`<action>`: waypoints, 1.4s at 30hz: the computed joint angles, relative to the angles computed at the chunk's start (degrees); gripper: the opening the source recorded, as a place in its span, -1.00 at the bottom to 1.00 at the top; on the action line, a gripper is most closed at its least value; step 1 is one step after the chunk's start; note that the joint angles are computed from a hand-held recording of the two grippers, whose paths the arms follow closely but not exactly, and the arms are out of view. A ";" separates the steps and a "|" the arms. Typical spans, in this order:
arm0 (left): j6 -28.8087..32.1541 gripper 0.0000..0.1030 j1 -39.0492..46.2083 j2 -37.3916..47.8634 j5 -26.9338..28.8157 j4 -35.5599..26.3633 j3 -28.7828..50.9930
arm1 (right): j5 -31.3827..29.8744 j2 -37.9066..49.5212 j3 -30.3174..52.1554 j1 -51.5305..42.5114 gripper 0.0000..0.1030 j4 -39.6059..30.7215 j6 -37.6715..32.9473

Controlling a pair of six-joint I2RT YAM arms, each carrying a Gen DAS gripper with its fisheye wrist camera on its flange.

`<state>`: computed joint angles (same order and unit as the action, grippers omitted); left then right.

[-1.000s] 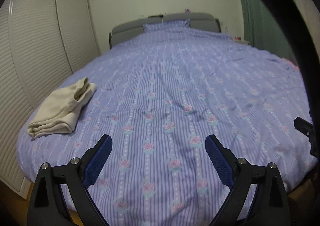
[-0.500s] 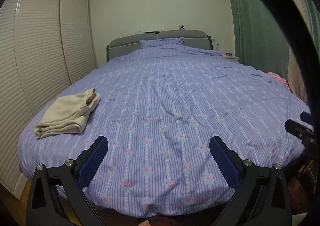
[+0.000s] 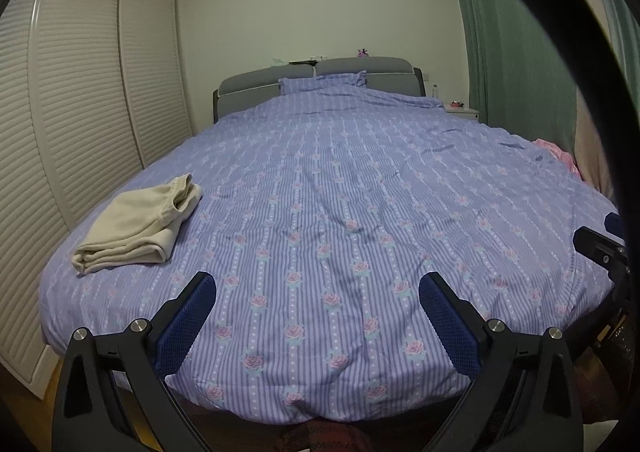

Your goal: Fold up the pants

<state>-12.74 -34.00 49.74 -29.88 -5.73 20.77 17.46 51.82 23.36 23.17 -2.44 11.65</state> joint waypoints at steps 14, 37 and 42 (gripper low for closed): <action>-0.18 1.00 -1.81 -0.74 -3.19 -0.43 0.08 | -0.62 -0.77 -0.36 -0.39 0.57 -0.26 -0.30; 0.28 1.00 -0.30 -0.55 -1.48 0.15 -0.31 | -0.64 -0.52 -0.48 -0.12 0.57 0.10 0.14; 0.04 1.00 -0.01 0.00 -1.54 0.33 -0.33 | 0.09 0.25 -0.58 0.51 0.57 0.57 0.62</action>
<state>-12.71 -34.01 49.74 -31.41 -5.40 20.45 17.55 52.07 22.78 23.68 -1.86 12.26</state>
